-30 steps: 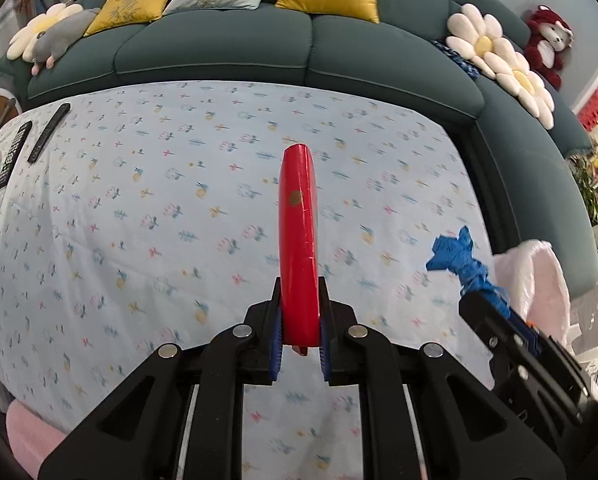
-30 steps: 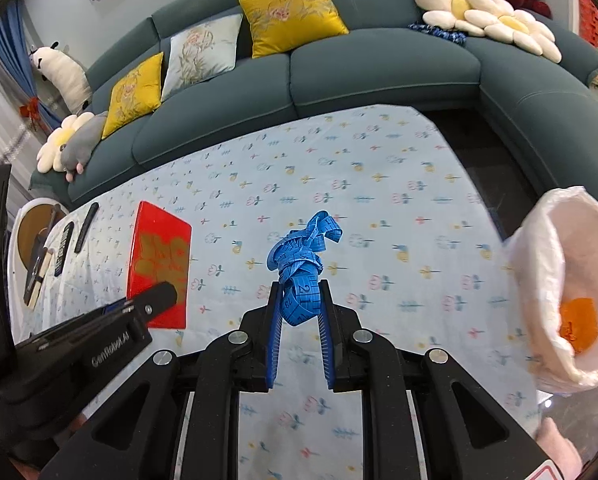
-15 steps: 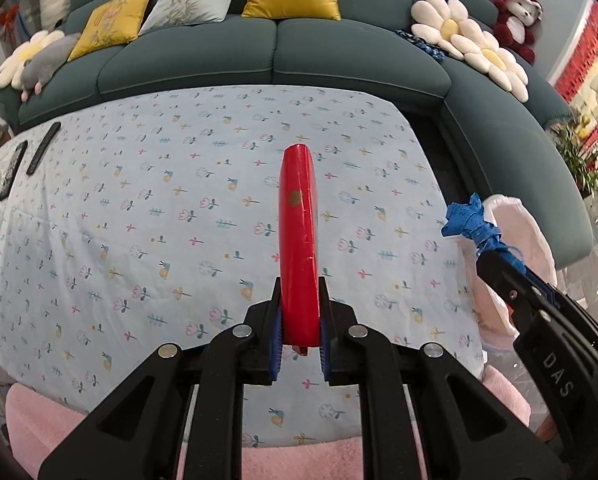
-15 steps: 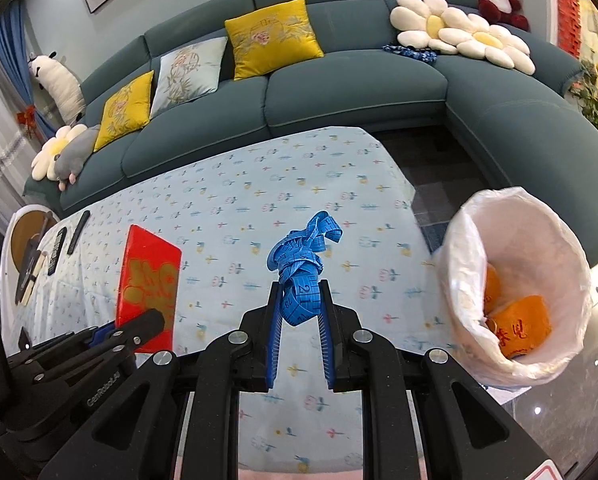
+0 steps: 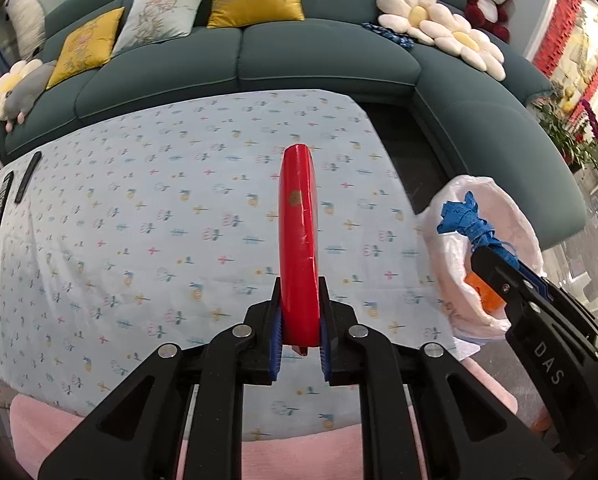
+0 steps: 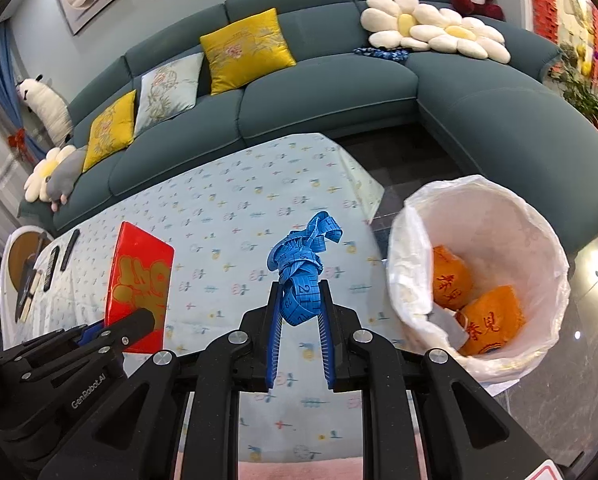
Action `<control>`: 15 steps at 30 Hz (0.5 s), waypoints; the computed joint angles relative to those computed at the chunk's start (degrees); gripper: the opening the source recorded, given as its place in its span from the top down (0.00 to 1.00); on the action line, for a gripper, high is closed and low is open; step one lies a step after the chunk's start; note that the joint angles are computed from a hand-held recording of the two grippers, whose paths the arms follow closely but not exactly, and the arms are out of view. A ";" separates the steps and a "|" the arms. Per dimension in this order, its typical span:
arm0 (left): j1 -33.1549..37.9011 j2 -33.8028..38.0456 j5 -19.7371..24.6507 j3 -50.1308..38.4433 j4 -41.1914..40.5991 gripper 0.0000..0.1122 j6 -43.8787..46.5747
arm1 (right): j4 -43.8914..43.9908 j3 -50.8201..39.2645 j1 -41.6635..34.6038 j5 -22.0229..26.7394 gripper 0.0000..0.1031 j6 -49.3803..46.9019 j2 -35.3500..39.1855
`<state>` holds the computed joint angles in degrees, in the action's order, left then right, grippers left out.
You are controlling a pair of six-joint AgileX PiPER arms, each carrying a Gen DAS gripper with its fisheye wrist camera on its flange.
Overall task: Collect trash
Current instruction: 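Lift the red case and blue strap and carry them over the bin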
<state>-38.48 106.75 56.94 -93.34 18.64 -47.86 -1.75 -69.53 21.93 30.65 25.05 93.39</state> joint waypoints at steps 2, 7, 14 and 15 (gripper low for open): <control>-0.89 1.47 0.76 -2.10 -0.02 0.87 0.32 | 1.01 0.74 -1.47 -0.39 0.84 -1.53 -0.43; -2.24 4.35 1.60 -5.97 -0.80 0.87 0.68 | 2.78 1.86 -4.21 -0.88 0.84 -5.03 -0.64; -2.55 6.57 2.74 -8.77 -1.06 0.87 0.99 | 5.78 2.40 -5.60 -2.18 0.84 -8.62 0.63; -2.60 6.95 2.94 -9.35 -1.16 0.87 1.26 | 5.83 2.42 -5.67 -2.35 0.84 -8.99 0.90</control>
<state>-41.08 113.69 59.89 -102.69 17.48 -46.60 4.07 -67.11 16.25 28.30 16.06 94.29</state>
